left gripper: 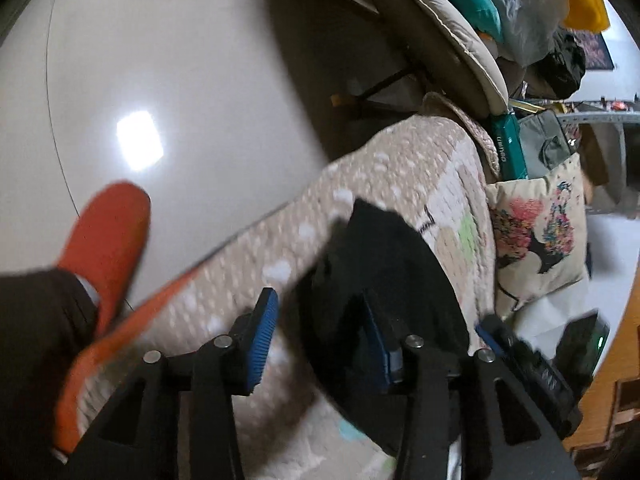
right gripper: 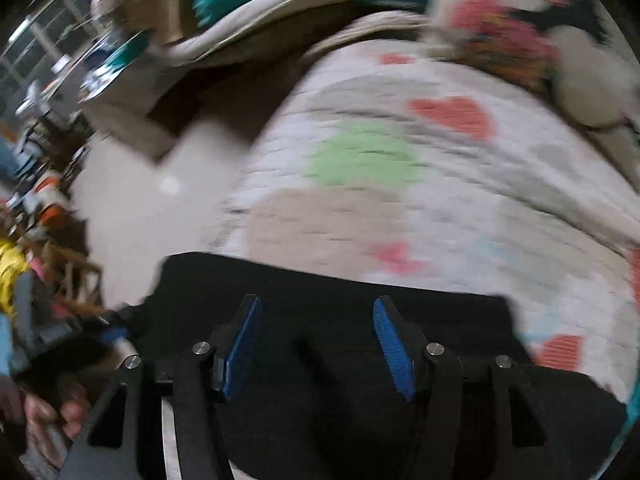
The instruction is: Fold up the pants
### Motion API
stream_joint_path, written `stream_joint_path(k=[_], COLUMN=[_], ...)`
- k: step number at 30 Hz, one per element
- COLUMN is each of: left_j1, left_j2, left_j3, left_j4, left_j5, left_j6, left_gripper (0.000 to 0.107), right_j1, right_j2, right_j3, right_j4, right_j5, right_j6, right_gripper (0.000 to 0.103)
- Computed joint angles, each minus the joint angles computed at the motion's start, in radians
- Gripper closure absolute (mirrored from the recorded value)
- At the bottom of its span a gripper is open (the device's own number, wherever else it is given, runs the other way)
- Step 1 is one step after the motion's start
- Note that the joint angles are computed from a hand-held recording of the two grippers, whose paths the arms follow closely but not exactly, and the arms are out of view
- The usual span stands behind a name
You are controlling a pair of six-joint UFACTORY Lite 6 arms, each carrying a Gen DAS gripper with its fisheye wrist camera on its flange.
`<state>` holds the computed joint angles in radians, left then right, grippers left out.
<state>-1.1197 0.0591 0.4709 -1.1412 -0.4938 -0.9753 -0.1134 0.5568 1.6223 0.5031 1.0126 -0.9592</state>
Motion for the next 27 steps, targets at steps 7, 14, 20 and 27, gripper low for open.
stream_joint_path(k=[7, 14, 20, 27], left_j1=[-0.052, -0.013, 0.025, 0.068], left_j2=[0.028, 0.083, 0.174, 0.142], left_j3=[0.036, 0.115, 0.213, 0.216], left_j4=[-0.062, -0.094, -0.220, -0.050], left_j5=[-0.036, 0.052, 0.110, 0.146], left_j6=[0.027, 0.149, 0.346, 0.322], left_gripper=[0.059, 0.059, 0.057, 0.093], right_j1=[0.256, 0.398, 0.458, 0.524], right_j2=[-0.064, 0.017, 0.117, 0.045], right_j3=[-0.111, -0.062, -0.014, -0.138], right_j4=[-0.073, -0.202, -0.275, -0.276], right_j5=[-0.112, -0.162, -0.196, -0.261], right_j6=[0.059, 0.150, 0.205, 0.146], right_gripper=[0.034, 0.033, 0.031, 0.072])
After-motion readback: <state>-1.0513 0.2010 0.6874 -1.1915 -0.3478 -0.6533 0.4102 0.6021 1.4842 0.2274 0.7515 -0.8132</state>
